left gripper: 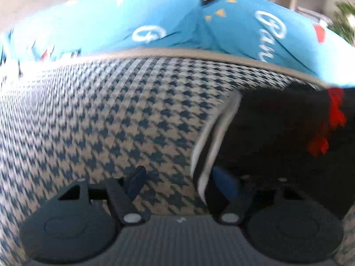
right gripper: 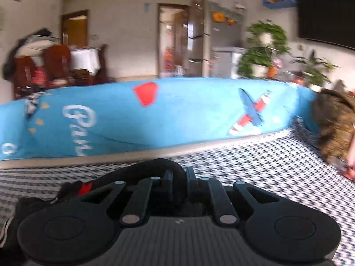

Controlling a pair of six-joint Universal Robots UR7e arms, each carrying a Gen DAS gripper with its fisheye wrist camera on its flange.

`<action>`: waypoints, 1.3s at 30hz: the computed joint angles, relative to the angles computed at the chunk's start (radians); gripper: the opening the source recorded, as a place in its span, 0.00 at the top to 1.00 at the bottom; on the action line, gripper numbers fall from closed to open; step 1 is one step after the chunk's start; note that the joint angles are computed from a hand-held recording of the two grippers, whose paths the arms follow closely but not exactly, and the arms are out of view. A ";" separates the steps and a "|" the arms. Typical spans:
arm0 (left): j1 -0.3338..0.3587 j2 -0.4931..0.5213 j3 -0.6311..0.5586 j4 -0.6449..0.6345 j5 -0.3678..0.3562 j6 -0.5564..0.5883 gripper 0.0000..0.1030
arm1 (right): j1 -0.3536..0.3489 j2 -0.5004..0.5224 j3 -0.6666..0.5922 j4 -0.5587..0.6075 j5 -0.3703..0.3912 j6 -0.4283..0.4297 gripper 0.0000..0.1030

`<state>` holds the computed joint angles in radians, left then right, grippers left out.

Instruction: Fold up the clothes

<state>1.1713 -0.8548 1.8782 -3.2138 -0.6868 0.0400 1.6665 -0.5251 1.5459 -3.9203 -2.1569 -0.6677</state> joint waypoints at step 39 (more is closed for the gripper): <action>-0.016 -0.026 0.046 -0.020 -0.248 0.095 0.02 | -0.085 -0.138 0.258 0.486 0.321 0.369 0.44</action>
